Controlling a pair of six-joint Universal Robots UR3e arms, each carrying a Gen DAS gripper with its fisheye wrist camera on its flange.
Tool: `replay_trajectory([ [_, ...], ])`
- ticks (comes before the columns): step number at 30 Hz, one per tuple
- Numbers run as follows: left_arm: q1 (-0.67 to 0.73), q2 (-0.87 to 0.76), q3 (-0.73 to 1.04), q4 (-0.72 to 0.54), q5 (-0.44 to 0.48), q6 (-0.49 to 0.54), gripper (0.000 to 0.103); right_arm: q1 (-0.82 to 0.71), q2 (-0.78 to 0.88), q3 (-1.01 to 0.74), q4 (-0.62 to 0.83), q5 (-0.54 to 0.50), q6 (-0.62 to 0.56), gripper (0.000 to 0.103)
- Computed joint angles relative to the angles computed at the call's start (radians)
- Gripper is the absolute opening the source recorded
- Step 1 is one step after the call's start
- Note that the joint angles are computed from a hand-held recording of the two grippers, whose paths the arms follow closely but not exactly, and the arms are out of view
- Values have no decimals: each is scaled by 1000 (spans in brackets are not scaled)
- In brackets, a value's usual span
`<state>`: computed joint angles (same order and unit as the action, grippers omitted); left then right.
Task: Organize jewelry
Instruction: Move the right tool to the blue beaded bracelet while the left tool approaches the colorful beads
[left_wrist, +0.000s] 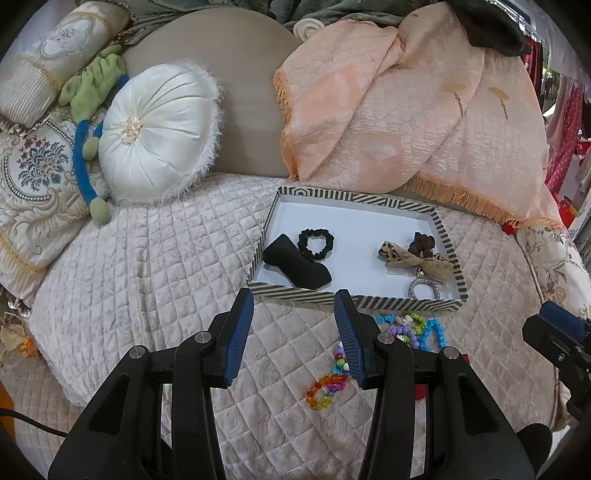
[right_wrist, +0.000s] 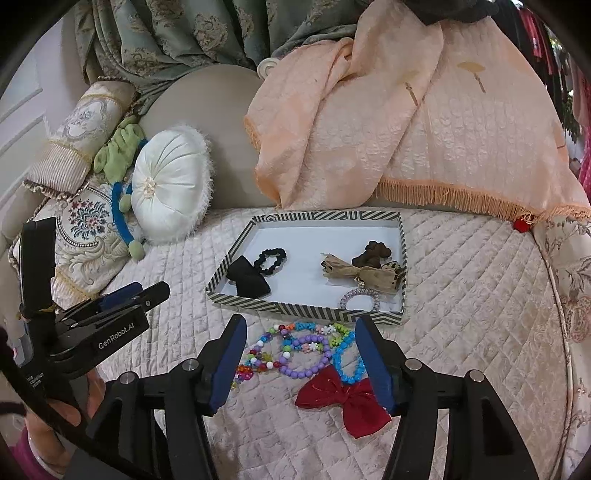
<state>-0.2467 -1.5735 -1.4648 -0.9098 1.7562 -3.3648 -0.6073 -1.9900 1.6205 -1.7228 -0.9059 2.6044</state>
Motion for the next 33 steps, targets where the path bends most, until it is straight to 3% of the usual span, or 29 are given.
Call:
replay_trajectory([
  [6,45,27,-25,-27,-84,5,45,-7,-6,8,17,-14,-19,62],
  [11,138,34,-48,-82,-257,13,45,-39,-4,36,38,-23,-61,63],
  [19,175,-71,-46,-139,-393,38,46,-73,65,144,-34,-98,-84,63],
  [24,142,-168,-8,-145,-372,37,46,-87,139,193,-102,-94,-92,63],
  [26,130,-205,15,-145,-358,35,46,-57,188,194,-152,-114,-88,59],
  [28,126,-245,46,-153,-356,40,46,-17,241,185,-201,-143,-65,50],
  [33,116,-340,128,-191,-345,54,46,88,398,129,-309,-210,-9,46],
])
